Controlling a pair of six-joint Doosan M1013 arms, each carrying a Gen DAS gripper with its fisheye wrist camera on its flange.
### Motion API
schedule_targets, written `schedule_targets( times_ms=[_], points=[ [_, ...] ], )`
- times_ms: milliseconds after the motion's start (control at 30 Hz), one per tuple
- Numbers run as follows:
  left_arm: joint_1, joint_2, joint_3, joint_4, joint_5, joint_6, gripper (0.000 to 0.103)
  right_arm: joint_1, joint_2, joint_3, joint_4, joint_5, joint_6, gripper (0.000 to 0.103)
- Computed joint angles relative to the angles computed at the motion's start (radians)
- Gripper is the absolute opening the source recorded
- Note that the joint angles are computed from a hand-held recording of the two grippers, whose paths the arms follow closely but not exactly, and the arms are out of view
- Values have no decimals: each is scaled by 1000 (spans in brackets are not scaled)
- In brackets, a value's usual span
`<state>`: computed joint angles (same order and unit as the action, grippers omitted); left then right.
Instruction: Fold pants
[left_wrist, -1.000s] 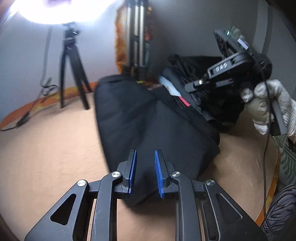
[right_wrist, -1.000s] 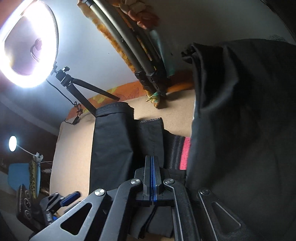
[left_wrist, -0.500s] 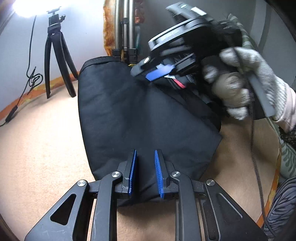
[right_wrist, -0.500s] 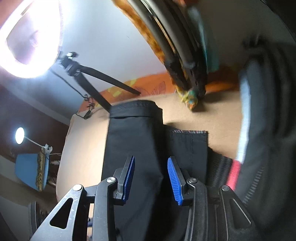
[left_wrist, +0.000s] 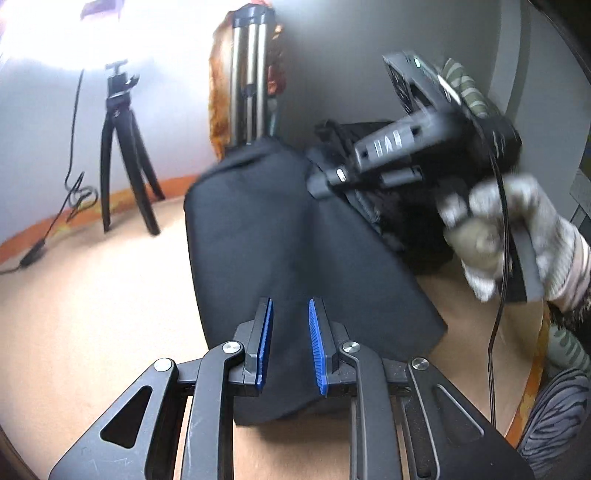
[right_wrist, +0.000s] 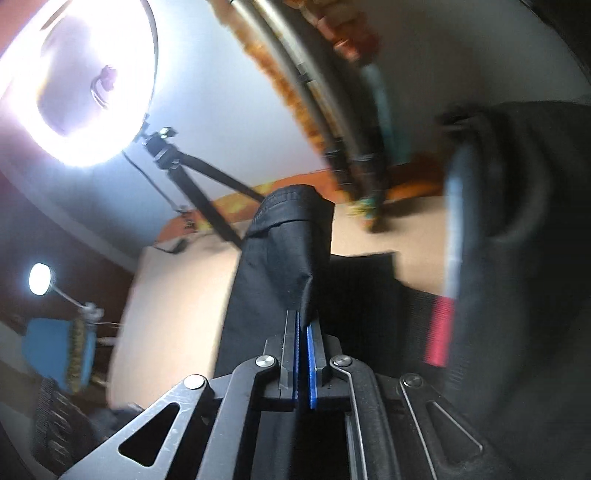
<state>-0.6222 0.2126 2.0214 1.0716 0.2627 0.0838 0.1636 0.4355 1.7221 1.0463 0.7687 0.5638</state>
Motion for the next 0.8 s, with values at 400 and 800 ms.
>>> schedule_targets(
  times_ms=[400, 800],
  points=[
    [-9, 91, -68, -450, -16, 519, 18, 40, -6, 5, -315, -196, 230, 2],
    [-16, 88, -63, -398, -3, 483, 18, 63, -6, -58, -79, -110, -75, 31]
  ],
)
